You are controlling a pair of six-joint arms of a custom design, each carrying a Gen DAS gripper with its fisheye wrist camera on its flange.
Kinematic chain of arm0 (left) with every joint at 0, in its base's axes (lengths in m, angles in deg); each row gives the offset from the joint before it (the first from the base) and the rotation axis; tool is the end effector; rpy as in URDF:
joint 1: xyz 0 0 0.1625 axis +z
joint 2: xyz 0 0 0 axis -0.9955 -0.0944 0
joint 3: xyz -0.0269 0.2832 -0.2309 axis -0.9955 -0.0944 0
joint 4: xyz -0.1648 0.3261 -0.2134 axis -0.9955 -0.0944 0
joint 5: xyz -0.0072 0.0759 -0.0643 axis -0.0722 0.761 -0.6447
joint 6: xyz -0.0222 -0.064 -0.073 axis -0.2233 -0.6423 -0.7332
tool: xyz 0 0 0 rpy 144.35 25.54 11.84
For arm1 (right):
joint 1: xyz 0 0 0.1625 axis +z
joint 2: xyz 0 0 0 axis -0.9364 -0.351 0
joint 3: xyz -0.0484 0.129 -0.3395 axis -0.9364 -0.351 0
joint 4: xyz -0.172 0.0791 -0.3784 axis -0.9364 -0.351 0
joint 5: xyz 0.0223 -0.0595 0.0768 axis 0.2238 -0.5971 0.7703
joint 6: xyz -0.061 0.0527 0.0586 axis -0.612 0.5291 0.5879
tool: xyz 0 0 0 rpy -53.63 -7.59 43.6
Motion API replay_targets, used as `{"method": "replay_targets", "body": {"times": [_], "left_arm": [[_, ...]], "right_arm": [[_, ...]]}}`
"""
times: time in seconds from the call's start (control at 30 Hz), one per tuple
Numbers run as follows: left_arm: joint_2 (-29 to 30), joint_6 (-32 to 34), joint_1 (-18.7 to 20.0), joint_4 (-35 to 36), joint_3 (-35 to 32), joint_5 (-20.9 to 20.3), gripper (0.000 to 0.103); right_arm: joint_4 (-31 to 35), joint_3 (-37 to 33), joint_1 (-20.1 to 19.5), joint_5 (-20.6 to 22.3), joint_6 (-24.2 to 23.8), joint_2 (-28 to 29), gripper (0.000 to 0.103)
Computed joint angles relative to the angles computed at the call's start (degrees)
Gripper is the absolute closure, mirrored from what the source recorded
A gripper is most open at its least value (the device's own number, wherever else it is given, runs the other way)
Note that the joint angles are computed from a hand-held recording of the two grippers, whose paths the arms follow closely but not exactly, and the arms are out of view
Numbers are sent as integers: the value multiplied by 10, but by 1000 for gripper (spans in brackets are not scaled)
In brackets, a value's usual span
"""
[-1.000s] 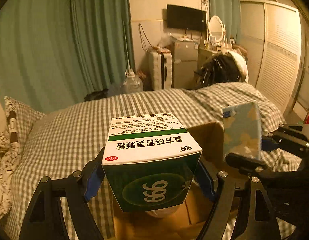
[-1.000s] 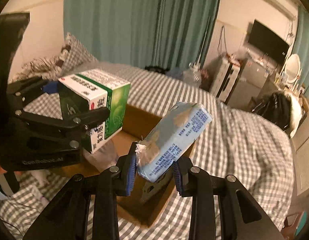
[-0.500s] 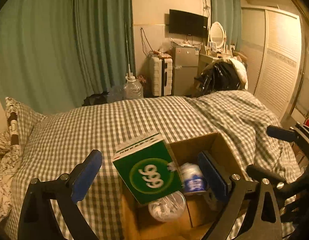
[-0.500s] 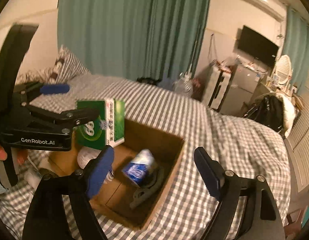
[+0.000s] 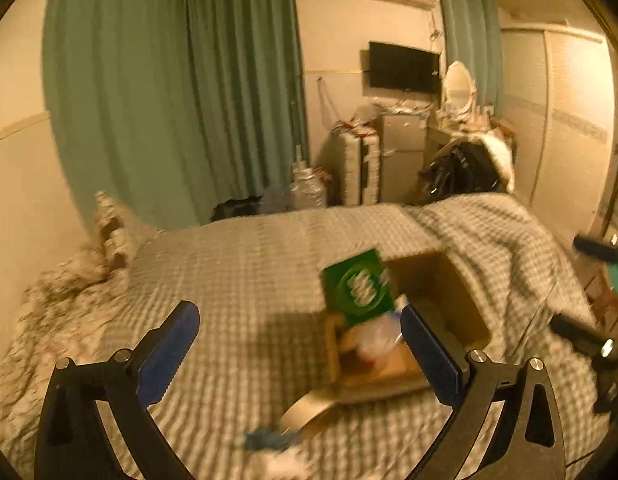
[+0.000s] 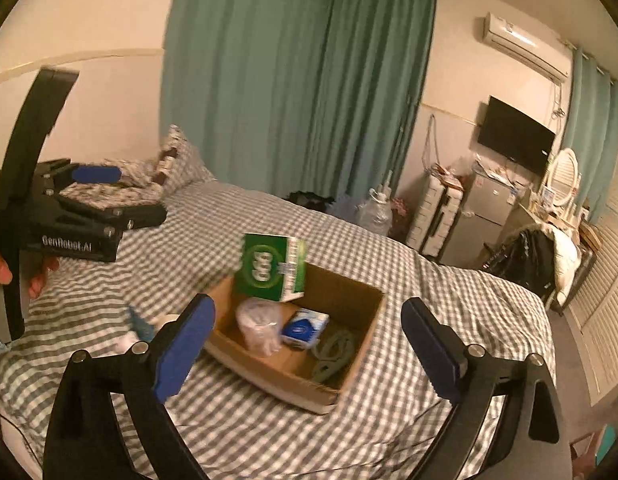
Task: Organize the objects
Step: 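Grasp the white cream tube with the right gripper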
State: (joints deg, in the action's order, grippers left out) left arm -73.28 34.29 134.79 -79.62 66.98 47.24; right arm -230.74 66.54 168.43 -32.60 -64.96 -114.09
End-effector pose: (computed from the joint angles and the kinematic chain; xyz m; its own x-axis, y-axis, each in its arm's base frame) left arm -0.3191 -0.7308 0.2344 -0.6269 -0.0789 -0.7751 0.6094 0.5701 -0.5510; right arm 0.2341 -0.7359 0.2788 -0.4596 -0.5686 0.6823 -0.8864 0.3407 -0.3133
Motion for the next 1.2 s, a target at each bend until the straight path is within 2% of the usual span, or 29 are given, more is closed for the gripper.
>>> {"method": "replay_targets", "body": {"times": [0.13,0.27,0.4,0.5,0.57,0.63,0.77,0.83,0.9,0.97,1.1,1.2], "left_arm": [[-54,-2,-4,-58,118,47,0],[-95,-40,-3,-102,222,73,0],[-109,-141,10,-67,284,88,0],[-115,-229,28,-1,306,86,0],[-116,-252,37,16,310,72,0],[-111,-263,45,37,311,79,0],[-114,-291,54,76,308,72,0],[-117,-309,59,95,307,65,0],[-123,-339,65,121,305,56,0],[-126,-354,69,132,304,49,0],[-128,-364,68,145,305,47,0],[-127,-380,63,169,302,58,0]], "right_arm": [[-9,54,-1,18,-9,-22,8],[6,92,-10,40,-19,-24,8],[29,104,-23,42,-34,3,8],[49,113,-35,38,-44,24,8],[71,108,-40,19,-54,47,8],[81,105,-43,-2,-74,70,9],[114,92,-45,-29,-79,103,19],[133,74,-43,-49,-64,122,34],[166,66,-46,-42,-57,126,39],[175,72,-47,-42,-61,122,52],[150,106,-43,-72,-78,105,66],[100,143,-40,-87,-76,80,79]]}}
